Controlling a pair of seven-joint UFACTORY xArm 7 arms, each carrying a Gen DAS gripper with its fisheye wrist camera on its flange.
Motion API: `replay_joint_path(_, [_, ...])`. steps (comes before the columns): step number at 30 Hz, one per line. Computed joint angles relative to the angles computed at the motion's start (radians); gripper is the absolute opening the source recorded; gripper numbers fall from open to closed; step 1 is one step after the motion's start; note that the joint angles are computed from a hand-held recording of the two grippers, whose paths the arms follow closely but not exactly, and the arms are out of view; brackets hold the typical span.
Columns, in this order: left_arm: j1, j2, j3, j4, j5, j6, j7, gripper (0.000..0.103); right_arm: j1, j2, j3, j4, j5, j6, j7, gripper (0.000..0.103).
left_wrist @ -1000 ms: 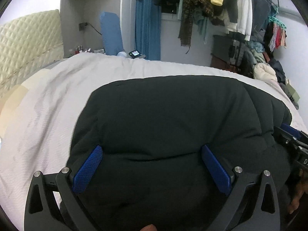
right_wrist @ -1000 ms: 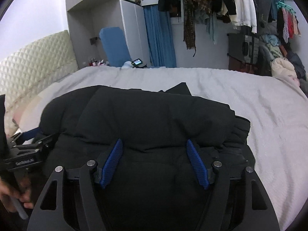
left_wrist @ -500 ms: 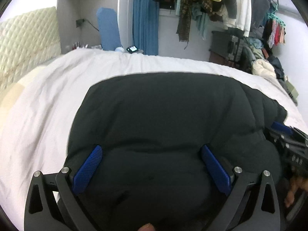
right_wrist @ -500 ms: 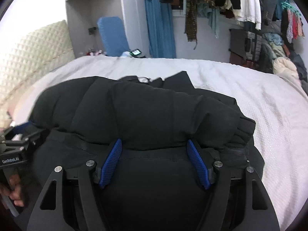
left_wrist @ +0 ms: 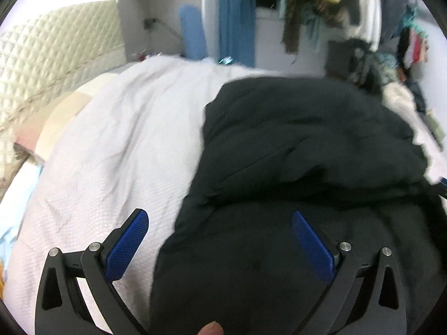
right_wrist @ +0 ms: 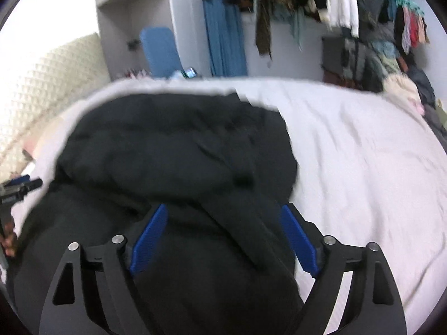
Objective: Fold large clothes
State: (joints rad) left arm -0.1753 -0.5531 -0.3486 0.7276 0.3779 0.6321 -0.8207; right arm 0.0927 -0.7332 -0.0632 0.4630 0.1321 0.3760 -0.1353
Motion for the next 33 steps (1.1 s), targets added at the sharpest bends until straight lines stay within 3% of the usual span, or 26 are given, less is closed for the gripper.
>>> replay_joint_path(3, [0.026,0.055,-0.01,0.012,0.026,-0.004,-0.018,0.103,-0.057,0.037,0.022,0.001,-0.048,0.027,0.008,0.083])
replay_joint_path(8, [0.069,0.119,-0.038,0.031,0.138,0.003,-0.122,0.103,-0.12,0.155,0.073,0.031,-0.107,-0.015,0.069,0.084])
replay_joint_path(14, [0.104,0.126,-0.021,0.03,0.249,-0.046,-0.257,0.103,-0.204,0.175,0.149,-0.011,-0.215,-0.244,0.155,0.084])
replay_joint_path(20, [0.123,0.152,0.004,0.036,0.317,-0.067,-0.317,0.103,-0.168,0.228,0.068,-0.002,-0.175,-0.315,0.164,0.09])
replay_joint_path(24, [0.065,0.11,0.064,0.01,0.23,-0.092,-0.238,0.102,-0.117,0.213,0.022,0.0,-0.147,-0.26,0.125,0.09])
replay_joint_path(28, [-0.016,-0.017,0.103,-0.049,0.084,-0.092,-0.089,0.102,0.005,0.097,-0.081,-0.016,-0.058,-0.105,0.016,0.09])
replay_joint_path(33, [-0.087,-0.233,0.087,-0.091,-0.051,0.003,0.03,0.103,0.009,-0.083,-0.065,-0.034,-0.007,0.058,-0.036,0.09])
